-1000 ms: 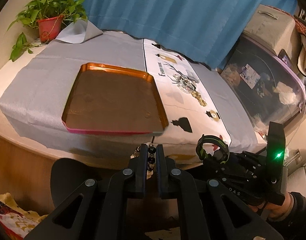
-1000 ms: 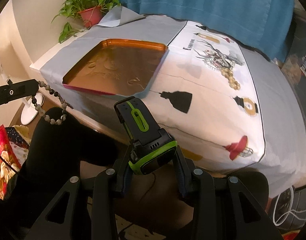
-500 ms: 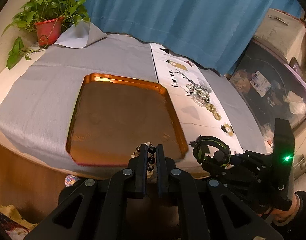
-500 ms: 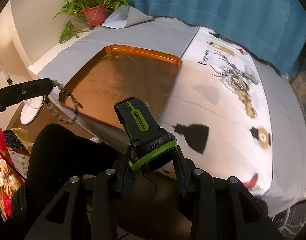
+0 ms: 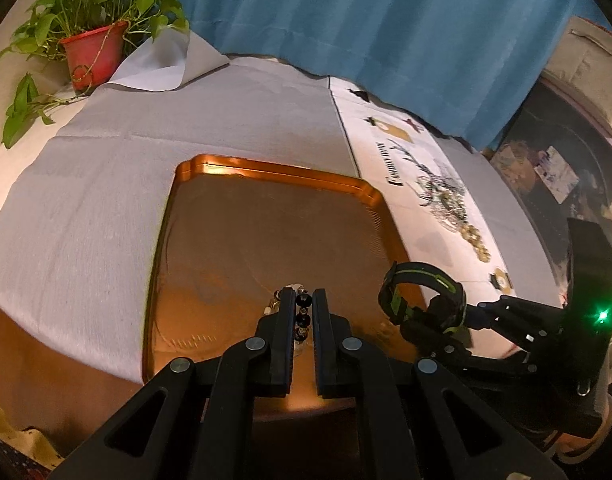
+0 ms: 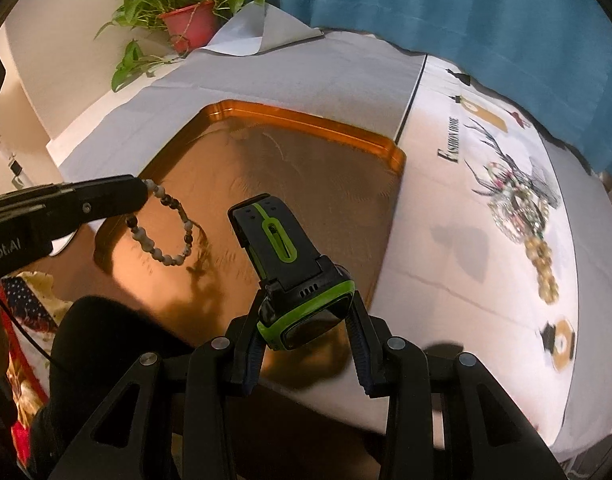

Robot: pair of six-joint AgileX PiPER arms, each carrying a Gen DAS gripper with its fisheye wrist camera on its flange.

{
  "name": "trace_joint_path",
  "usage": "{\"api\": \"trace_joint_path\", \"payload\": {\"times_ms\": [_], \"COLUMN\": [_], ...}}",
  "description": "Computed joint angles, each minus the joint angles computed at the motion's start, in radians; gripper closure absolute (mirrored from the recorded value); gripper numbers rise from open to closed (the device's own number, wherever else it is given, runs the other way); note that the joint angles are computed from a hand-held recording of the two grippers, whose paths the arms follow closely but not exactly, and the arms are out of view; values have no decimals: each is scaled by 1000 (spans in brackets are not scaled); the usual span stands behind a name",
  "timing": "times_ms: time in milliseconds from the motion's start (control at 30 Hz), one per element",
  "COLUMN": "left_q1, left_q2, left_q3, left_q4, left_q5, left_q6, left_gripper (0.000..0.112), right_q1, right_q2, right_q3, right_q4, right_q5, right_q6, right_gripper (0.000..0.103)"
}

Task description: Organize jewelry

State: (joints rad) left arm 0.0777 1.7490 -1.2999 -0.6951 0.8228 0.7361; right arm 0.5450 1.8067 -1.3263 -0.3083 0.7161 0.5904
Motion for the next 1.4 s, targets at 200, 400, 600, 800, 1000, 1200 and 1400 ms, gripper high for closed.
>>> {"api": "trace_joint_path", "payload": {"times_ms": [200,400,600,800,1000,1200,1400], "left_q1": [-16,-28,-26,-20,-8,8,-16], "left_q2": [96,145,44,-88,-349,-553,-734], "left_q3": [-97,-168,-52,111,386,500,548], "left_q4": [39,76,115,245,260,268,313], "left_q5": [-13,-15,-164,-163,-157,-69,-21], "left_q6": [-39,-93,-210,-285,-260,-285,-360], "left_gripper": [107,100,13,13,13,13,13], "right_q1": [-34,-58,-38,28,122,283,465], "right_q2": [100,169,132,-36,-251,-419,-541], "right_q3": [-108,-198,-152,62,260,353,426], "right_q4": [18,69,50,15,-32,-159,-248], "right_q5": [10,17,26,38,44,122,216], "right_q6": [-44,-89,-66,24,194,396,572], "right_gripper": [65,64,26,26,26,26,26]}}
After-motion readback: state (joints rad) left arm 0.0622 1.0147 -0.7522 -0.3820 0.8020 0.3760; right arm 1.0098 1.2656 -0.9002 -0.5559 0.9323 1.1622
